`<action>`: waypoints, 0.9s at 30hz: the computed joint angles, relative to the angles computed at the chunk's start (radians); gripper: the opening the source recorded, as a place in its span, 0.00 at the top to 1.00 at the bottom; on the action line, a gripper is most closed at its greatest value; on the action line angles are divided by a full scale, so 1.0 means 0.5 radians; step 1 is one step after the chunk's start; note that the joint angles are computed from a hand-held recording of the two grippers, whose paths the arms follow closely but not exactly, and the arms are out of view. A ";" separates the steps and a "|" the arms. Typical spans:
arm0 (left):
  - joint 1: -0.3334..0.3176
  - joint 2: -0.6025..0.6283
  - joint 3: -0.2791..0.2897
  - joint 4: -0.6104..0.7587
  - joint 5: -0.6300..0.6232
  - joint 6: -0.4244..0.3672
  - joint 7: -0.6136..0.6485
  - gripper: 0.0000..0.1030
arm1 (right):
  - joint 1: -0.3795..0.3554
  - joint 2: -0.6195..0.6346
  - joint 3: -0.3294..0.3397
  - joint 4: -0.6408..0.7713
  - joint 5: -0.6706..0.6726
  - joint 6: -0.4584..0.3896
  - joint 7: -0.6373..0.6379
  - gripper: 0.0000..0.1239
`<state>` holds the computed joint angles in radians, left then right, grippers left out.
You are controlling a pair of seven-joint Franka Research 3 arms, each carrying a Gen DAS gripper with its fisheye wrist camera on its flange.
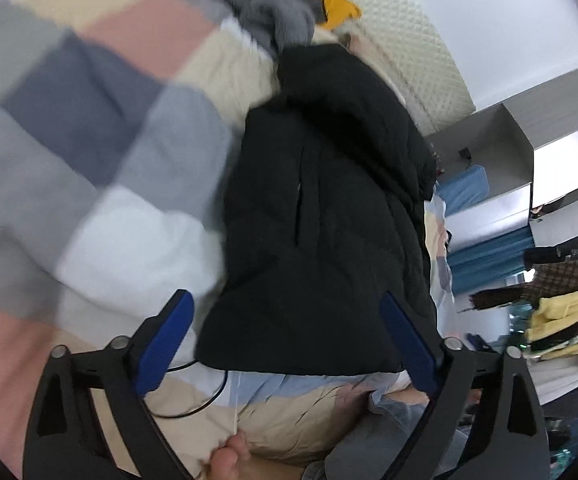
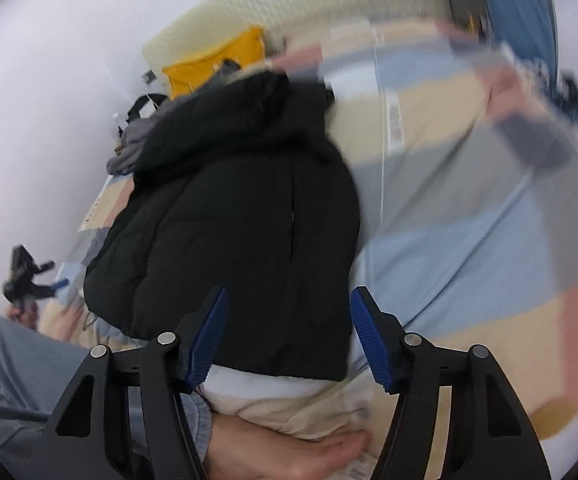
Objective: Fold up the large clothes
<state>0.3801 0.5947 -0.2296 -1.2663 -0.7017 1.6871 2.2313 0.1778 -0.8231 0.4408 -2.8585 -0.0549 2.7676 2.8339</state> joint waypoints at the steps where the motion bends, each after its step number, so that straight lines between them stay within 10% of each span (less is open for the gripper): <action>1: -0.015 0.018 0.001 0.000 0.016 -0.004 -0.014 0.14 | 0.009 0.061 -0.026 -0.053 0.040 0.129 0.025 0.51; 10: -0.077 0.110 -0.040 -0.038 0.064 -0.005 0.009 0.15 | 0.281 0.653 -0.389 -0.260 0.423 0.931 -0.057 0.50; 17: -0.170 0.200 -0.022 0.048 0.200 0.043 -0.154 0.15 | 0.600 0.864 -0.752 -0.139 0.552 0.952 -0.278 0.48; 22: -0.110 0.234 -0.085 0.072 0.135 -0.095 -0.179 0.15 | 1.101 0.941 -1.252 -0.125 0.567 1.297 -0.421 0.47; 27: -0.086 0.196 -0.096 -0.028 0.043 -0.098 -0.088 0.17 | 1.188 1.055 -1.388 -0.143 0.297 1.536 -0.271 0.41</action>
